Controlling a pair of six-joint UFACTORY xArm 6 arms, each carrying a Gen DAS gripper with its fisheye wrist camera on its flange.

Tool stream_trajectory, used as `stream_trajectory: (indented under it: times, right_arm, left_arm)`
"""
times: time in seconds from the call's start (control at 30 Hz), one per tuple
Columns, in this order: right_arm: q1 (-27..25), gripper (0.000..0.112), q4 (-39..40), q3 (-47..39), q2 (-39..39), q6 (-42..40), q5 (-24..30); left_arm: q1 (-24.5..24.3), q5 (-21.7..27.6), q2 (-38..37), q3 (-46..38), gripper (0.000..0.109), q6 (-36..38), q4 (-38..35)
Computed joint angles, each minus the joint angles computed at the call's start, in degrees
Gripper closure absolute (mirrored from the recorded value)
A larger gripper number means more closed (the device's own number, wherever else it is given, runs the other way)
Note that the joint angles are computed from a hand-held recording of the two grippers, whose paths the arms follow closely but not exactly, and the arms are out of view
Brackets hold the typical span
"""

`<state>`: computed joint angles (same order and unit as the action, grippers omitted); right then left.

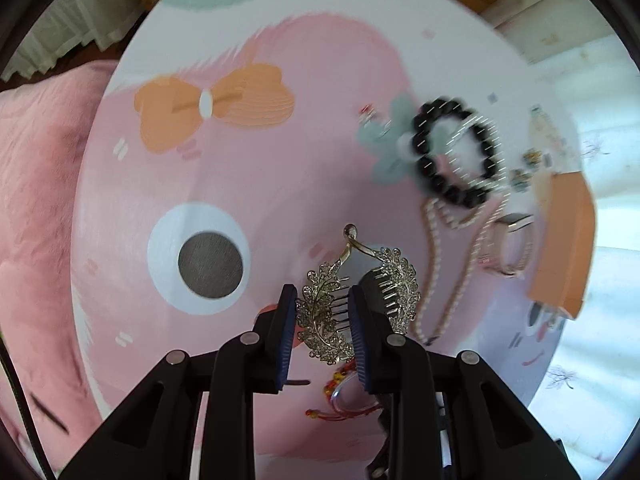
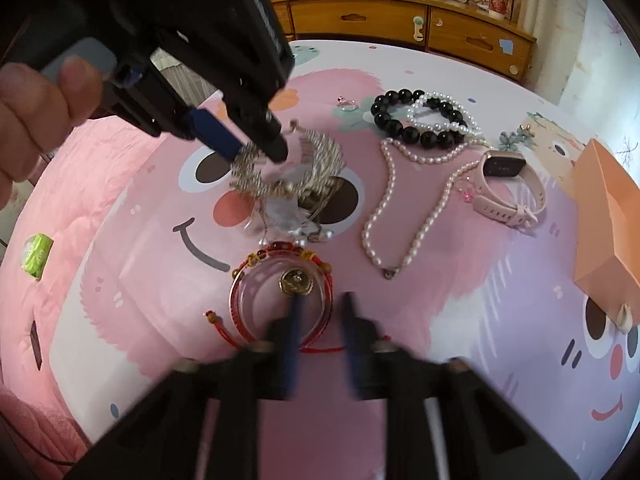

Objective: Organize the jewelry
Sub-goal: 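Close the left tool on the gold comb while the right tool closes on the red bracelet, then carry both items into the pink tray and open both tools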

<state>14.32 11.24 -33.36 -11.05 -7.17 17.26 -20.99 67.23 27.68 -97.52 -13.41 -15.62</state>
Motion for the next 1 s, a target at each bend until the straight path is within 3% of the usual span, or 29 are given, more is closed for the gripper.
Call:
stream_trajectory:
  times: [0.13, 0.47, 0.63, 0.8, 1.0]
  right_arm:
    - [-0.5, 0.107, -3.7, -0.3, 0.0, 1.1, 0.1]
    - [-2.8, 0.107, 10.3, -0.8, -4.7, -10.9, 1.7]
    - [-5.1, 0.107, 13.2, -2.5, -7.3, -15.6, 3.9]
    - [-9.8, 0.106, 16.7, -4.4, -10.3, -21.5, 6.0]
    - [-18.3, 0.106, 20.4, -7.4, -11.6, -26.7, 9.9]
  left_arm:
    - [0.7, -4.7, -3.7, 3.9, 0.085, 1.9, -1.4]
    - [0.0, -19.0, -11.0, 11.9, 0.085, 7.4, -6.9]
    - [-2.0, -23.2, -13.0, 12.7, 0.085, 9.1, -8.9]
    - [-6.3, -30.7, -14.6, 13.5, 0.085, 8.7, -4.6]
    - [-10.5, -35.3, -13.5, 11.6, 0.085, 7.2, -7.1]
